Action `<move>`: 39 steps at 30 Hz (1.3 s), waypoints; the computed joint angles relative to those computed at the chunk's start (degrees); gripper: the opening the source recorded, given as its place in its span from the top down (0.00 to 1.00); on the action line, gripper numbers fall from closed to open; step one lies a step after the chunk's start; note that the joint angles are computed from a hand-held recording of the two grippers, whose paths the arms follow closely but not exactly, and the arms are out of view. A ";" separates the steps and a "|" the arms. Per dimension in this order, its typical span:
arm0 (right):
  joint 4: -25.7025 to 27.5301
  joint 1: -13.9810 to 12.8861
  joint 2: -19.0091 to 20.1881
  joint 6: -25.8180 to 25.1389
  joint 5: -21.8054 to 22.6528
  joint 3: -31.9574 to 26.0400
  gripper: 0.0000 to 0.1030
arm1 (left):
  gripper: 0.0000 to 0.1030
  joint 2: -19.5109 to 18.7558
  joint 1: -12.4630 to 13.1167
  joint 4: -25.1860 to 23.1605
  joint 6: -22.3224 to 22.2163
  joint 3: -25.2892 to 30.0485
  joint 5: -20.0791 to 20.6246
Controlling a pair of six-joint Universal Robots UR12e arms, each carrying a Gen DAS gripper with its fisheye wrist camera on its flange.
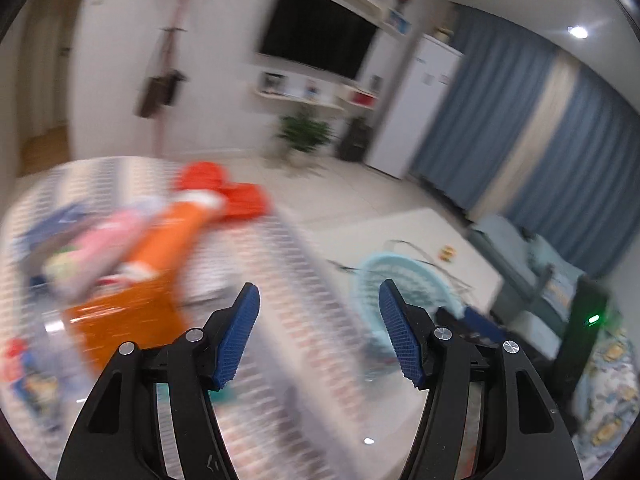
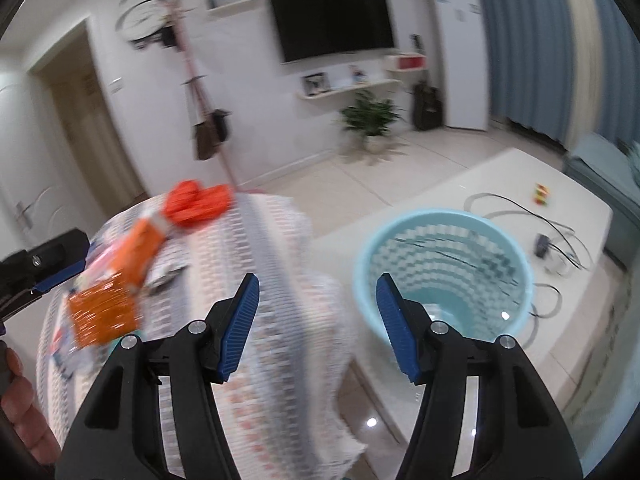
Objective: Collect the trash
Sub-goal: 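Return both grippers to the table and close the right on the teal packet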
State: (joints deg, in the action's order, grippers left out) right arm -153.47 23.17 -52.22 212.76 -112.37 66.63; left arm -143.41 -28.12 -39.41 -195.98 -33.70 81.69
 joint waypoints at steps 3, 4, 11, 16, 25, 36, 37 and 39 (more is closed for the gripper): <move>-0.42 1.20 1.84 -3.25 2.99 -3.05 0.37 | 0.37 5.42 0.83 4.19 -2.17 -9.95 5.01; -0.26 1.48 2.44 -4.17 3.83 -3.98 0.37 | 0.37 7.14 1.13 5.02 -2.89 -13.08 7.49; 2.34 3.27 7.25 -9.71 11.40 -11.02 0.24 | 0.29 13.82 2.58 6.64 -5.12 -25.54 17.19; 7.91 4.46 11.00 -13.51 14.72 -16.70 0.23 | 0.21 15.74 3.13 6.57 -3.92 -30.61 22.16; 18.47 5.48 16.08 -14.74 12.63 -25.73 0.23 | 0.21 15.39 3.32 2.97 -1.42 -31.86 28.59; 20.42 5.53 16.83 -14.45 12.28 -26.79 0.39 | 0.24 18.21 5.95 3.87 -7.71 -36.68 26.15; 20.48 5.51 16.97 -14.54 12.25 -27.03 0.39 | 0.24 18.71 6.29 5.63 -7.55 -37.52 24.21; 20.50 5.45 17.01 -14.42 12.52 -27.16 0.39 | 0.23 18.99 6.42 8.00 -6.31 -38.08 21.46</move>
